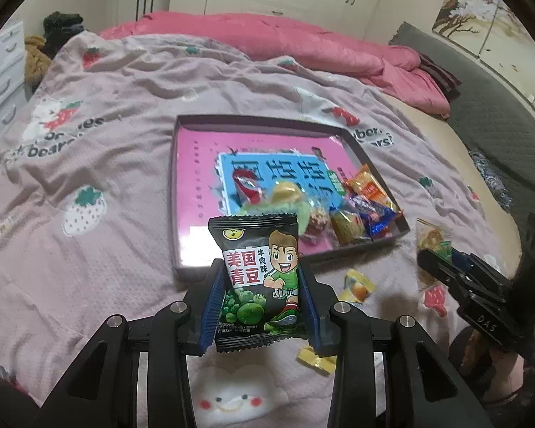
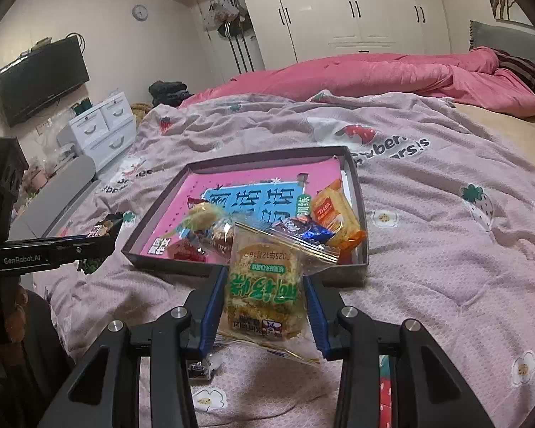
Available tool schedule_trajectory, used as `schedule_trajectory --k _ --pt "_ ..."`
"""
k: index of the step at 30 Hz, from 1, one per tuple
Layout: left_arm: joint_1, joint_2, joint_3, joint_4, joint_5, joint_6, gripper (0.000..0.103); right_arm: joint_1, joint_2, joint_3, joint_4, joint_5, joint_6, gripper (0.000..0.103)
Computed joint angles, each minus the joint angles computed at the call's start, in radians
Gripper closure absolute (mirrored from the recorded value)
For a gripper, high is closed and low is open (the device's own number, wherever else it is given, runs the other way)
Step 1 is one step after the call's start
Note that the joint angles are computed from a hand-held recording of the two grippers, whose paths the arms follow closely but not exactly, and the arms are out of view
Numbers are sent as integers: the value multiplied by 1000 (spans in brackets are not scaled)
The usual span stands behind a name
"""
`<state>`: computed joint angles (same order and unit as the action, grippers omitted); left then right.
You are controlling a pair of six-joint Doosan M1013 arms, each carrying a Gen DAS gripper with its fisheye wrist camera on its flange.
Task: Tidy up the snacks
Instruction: 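Lift the green pea bag and bread bag and carry both over the tray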
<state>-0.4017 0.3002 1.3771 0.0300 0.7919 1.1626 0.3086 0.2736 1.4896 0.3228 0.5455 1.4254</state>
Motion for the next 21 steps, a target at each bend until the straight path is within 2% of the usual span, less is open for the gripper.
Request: schedule_trajectory --k 10,21 --pt "1 4 -6 91 -24 -68 62 -19 0 -1 85 -37 -42 60" --pt "4 11 -8 124 -45 -90 62 -33 8 -16 121 -73 -56 60"
